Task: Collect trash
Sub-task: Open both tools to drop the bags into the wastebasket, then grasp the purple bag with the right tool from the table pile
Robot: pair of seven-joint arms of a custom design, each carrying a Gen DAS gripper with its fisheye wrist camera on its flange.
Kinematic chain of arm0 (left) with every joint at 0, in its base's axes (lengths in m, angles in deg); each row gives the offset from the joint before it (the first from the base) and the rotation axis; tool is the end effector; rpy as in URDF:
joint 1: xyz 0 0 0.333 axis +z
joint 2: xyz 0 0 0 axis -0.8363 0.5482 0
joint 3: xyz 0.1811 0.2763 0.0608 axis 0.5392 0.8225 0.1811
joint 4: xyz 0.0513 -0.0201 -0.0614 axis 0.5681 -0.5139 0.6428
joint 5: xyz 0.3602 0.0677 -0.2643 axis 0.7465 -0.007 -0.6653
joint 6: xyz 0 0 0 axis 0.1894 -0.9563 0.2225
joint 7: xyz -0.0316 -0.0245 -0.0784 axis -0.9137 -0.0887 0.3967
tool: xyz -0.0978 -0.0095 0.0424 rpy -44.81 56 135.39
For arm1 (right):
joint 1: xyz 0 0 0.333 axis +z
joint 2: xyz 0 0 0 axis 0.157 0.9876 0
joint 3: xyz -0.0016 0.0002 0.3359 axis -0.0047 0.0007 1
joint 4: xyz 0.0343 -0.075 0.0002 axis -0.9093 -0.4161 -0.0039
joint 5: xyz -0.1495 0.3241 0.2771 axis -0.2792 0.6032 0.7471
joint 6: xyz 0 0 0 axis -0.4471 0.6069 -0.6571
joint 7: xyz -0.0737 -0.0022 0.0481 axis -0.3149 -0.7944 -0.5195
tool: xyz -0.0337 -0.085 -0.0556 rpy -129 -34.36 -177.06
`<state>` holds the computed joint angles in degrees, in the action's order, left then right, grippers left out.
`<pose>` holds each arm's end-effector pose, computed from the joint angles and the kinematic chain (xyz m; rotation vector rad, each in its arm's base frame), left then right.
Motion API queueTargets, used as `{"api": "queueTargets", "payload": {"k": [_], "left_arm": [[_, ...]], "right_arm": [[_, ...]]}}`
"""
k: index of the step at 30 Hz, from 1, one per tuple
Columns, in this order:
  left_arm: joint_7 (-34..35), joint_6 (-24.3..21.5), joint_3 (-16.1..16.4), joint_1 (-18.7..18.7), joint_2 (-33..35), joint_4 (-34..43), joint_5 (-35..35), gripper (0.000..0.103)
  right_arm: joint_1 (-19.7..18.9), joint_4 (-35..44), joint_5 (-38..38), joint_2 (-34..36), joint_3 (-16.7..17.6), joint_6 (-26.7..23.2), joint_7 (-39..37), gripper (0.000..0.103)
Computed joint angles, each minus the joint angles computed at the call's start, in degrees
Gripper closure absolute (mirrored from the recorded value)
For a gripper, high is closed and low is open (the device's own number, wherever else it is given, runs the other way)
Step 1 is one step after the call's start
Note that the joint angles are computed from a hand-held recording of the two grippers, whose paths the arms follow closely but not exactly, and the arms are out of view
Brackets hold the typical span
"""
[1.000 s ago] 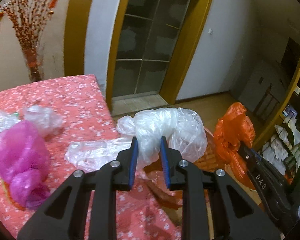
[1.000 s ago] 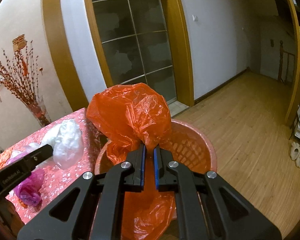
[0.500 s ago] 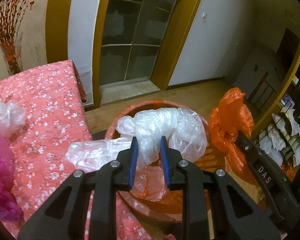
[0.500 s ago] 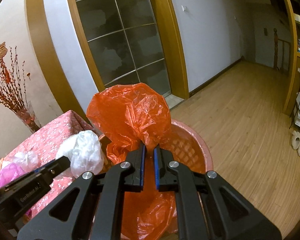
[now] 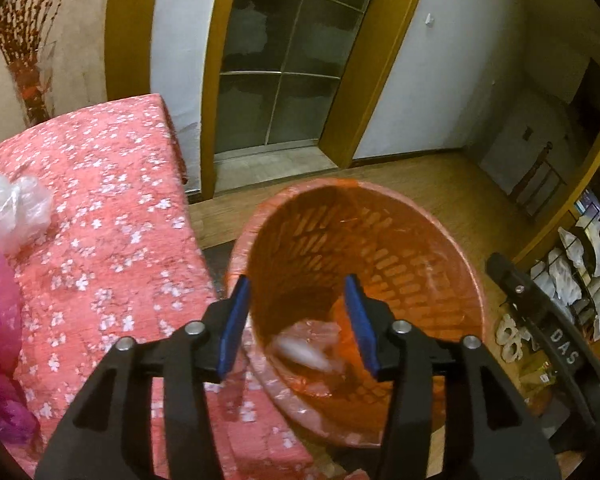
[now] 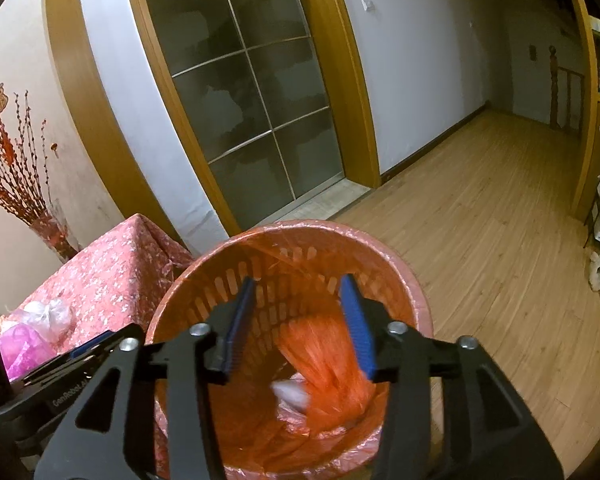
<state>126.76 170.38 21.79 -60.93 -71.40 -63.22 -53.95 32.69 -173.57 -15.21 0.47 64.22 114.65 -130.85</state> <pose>0.5473 -0.2098 0.3218 -1.7562 1.9766 -0.9716 0.4662 0.3217 0.3376 -1.2656 1.8708 -0.6849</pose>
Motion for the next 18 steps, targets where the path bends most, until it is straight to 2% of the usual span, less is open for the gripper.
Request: {"api": "queueTargets", "payload": {"k": [3,7,8,12,14,15,18], "left_arm": [[1.41,0.65,5.44,-5.38,-0.90,-0.79,-2.42,0.044],[5.37,1.12,11.76,-12.38,-2.57,-2.08,-7.50,0.037],[6.68,1.33,12.26,-13.09,-3.27,-2.70,-8.99,0.037],[7.61,2.31,10.19,-10.60,-6.48,-5.68,-9.53,0.035],[5.83,2.61,9.12,-8.98,-8.29,-7.21,-7.61,0.035],[2.27,2.95,10.15,-8.99,-9.90,-8.78,-3.70,0.035],[-1.92,3.74,12.24,-9.33,-13.34,-11.94,0.90,0.034]], "right_arm": [[0.28,0.09,0.42,0.09,0.19,-1.26,-0.53,0.044],[0.67,0.12,1.14,-0.05,0.44,-2.06,-1.38,0.041],[0.80,0.14,1.48,-0.15,0.53,-2.28,-1.75,0.041],[1.23,-0.14,1.92,-0.89,0.88,-2.61,-2.52,0.041],[1.55,-0.22,2.15,-1.28,1.20,-2.86,-2.89,0.041],[1.79,-0.20,2.37,-1.50,1.45,-3.05,-3.25,0.041],[2.55,-0.08,2.59,-2.12,2.18,-3.30,-4.08,0.041]]}}
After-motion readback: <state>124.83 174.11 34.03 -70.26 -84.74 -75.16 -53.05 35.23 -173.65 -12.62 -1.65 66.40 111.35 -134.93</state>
